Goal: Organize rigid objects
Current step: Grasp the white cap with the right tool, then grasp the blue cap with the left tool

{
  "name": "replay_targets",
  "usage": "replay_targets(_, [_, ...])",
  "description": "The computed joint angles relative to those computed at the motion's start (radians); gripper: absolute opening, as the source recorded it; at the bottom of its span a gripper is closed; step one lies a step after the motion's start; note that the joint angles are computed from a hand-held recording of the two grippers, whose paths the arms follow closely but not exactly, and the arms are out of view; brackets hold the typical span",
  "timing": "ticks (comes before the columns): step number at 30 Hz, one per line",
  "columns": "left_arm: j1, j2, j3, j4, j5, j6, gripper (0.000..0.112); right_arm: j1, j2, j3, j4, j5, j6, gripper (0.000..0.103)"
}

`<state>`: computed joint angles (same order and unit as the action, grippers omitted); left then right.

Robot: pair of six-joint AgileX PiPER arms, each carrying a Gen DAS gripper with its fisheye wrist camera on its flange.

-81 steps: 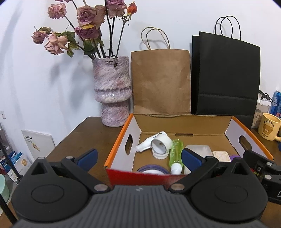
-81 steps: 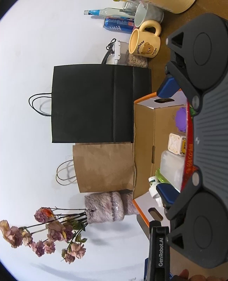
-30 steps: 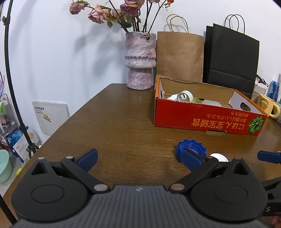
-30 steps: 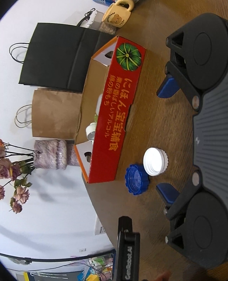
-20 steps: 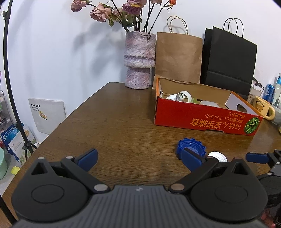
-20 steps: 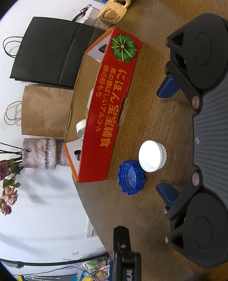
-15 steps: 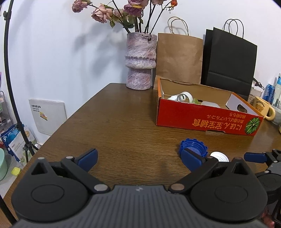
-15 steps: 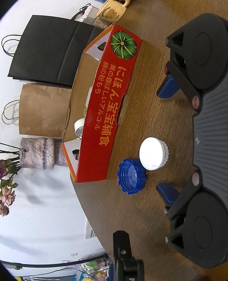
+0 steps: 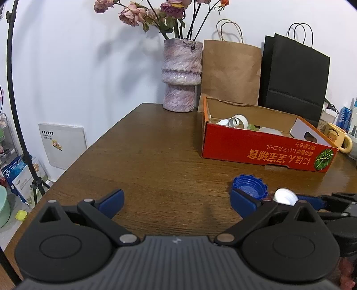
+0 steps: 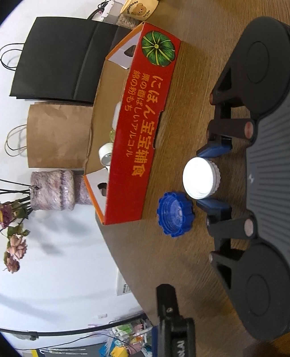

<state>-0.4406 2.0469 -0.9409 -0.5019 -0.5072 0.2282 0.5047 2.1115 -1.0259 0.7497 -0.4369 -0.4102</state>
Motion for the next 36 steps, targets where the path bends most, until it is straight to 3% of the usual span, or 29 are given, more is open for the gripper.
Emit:
replay_targets(19, [-0.067,0.068,-0.099,-0.216,0.017,0.226,0.103,-0.065,-0.062,0.121,-0.171,-0.138,0.195,0.039])
replay_targets(29, [-0.132,0.126,-0.212,-0.394,0.063,0.400,0.103,-0.151,-0.080,0.170,-0.270,-0.156,0.279,0.039])
replay_targets(36, [-0.176,0.186,-0.331,-0.609,0.090,0.620,0.103,-0.193,-0.087,0.196,-0.310,-0.174,0.305,0.039])
